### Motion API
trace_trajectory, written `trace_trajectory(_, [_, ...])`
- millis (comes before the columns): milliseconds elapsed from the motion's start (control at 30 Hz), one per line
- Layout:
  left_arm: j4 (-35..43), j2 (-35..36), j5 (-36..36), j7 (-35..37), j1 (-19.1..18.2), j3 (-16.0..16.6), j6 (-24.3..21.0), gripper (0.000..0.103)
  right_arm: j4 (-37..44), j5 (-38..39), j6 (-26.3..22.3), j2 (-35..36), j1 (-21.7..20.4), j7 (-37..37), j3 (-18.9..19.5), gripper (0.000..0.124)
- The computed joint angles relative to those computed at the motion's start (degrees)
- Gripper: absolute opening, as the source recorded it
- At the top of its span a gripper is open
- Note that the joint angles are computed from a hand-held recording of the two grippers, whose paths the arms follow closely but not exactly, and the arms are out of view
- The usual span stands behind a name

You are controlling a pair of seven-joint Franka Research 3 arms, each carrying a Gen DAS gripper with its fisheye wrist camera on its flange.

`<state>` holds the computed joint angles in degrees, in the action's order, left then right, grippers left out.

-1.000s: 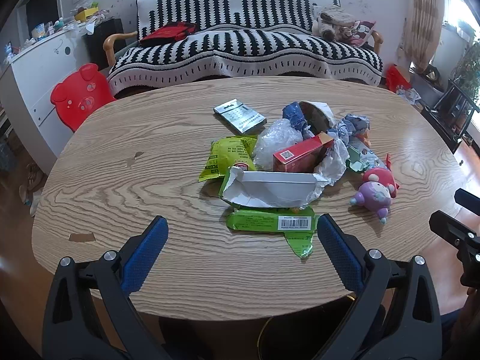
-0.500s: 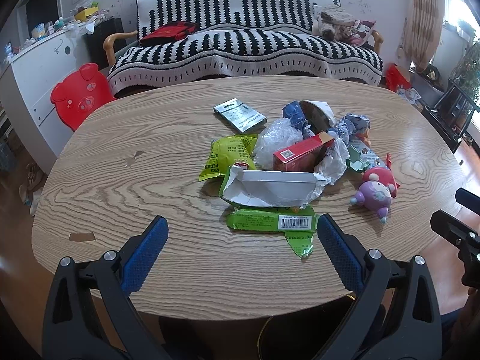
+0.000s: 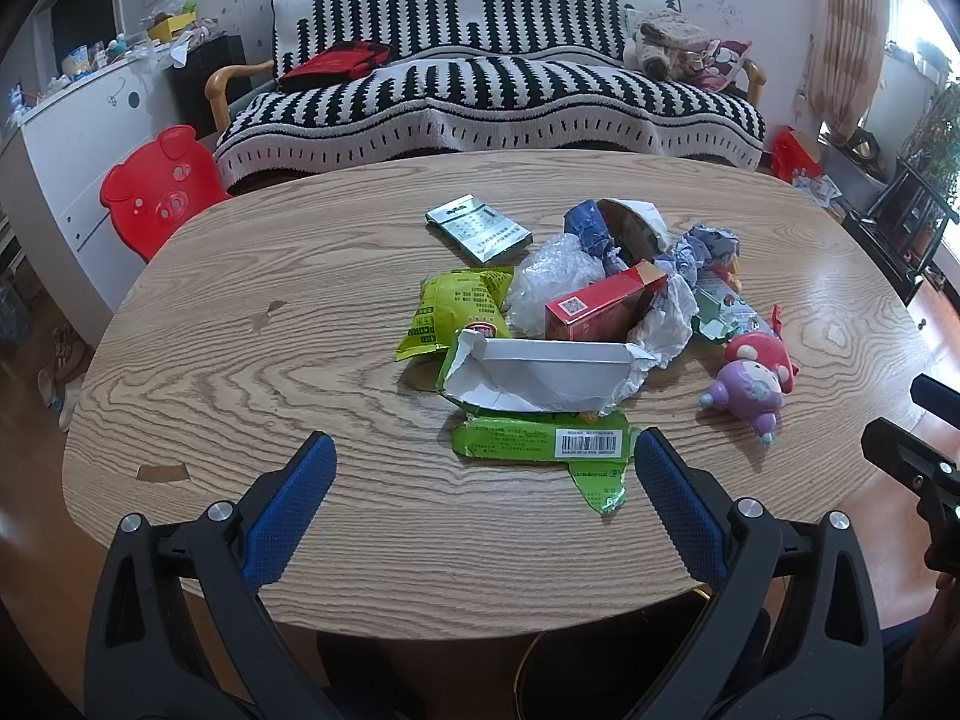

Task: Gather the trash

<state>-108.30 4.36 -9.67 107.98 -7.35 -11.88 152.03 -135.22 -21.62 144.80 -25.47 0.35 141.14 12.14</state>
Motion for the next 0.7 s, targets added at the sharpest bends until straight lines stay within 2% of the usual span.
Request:
trace_trajectory(400, [-0.05, 0.03, 0.32, -0.08, -0.02, 0.00, 0.16, 0.097, -0.14, 0.19, 0.45, 0.04, 0.20, -0.48, -0.30, 0.097])
trace_trajectory(700, [4.27, 2.89, -0.07, 4.20, 0.97, -0.13, -0.94, 0.097, -2.34, 5.38, 3.10, -1.46, -1.90, -3.38, -4.05, 0.097])
